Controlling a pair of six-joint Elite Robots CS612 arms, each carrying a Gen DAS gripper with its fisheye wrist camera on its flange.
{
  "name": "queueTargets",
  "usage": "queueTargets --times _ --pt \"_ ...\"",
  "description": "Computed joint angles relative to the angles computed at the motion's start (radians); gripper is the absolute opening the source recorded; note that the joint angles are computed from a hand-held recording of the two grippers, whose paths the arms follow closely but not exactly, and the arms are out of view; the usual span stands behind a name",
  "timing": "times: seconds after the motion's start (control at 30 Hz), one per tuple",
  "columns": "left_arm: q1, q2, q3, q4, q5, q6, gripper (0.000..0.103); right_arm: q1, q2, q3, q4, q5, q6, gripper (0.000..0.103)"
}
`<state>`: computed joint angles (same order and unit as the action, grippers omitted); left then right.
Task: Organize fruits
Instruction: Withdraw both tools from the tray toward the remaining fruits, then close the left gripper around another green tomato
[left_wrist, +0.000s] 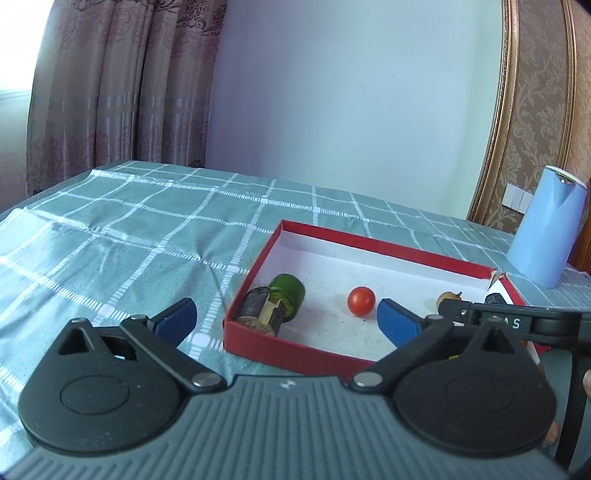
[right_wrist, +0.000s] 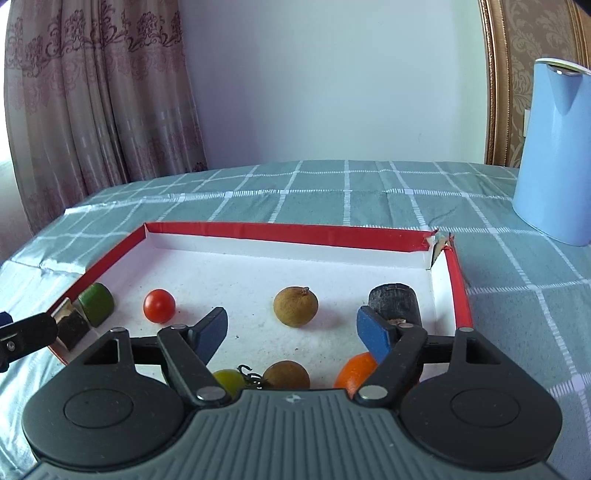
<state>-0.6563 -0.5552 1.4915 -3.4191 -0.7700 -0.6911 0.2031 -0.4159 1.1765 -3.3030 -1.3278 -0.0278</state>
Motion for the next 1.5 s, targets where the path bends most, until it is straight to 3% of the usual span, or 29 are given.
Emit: queueTargets --times 0.3,0.5,0.8,1.0,1.1,1.2,1.37,1.5 --pt "-0.008 0.005 -0.012 0.032 0.026 0.033 0.103 0.002 0.0 0.005 -0.012 -0.01 -0.01 0.077" --pt "-0.014 0.0 0.0 0.054 0.052 0.011 0.103 -0.003 -0.005 0.021 -0.04 -0.009 0.015 0.078" --pt "-0.022 -0.011 0.026 0.054 0.052 0.002 0.103 -0.014 -0.04 0.107 -0.133 0.014 0.032 0.082" --pt "-0.035 -0.013 0.042 0.044 0.065 0.028 0.103 -0.034 -0.071 0.195 -0.217 0.109 0.039 0.085" --pt "-0.036 -0.013 0.039 0.059 0.064 0.03 0.103 -0.03 -0.076 0.226 -0.272 0.081 0.0 0.086" --pt "-0.036 -0.014 0.038 0.07 0.067 0.024 0.103 -0.03 -0.081 0.241 -0.281 0.087 -0.021 0.086" --pt "-0.034 -0.018 0.042 0.09 0.069 -0.005 0.103 -0.055 -0.092 0.27 -0.287 0.2 0.043 0.087" --pt "-0.037 -0.031 0.066 0.084 0.044 -0.023 0.103 -0.059 -0.101 0.286 -0.263 0.208 0.034 0.087"
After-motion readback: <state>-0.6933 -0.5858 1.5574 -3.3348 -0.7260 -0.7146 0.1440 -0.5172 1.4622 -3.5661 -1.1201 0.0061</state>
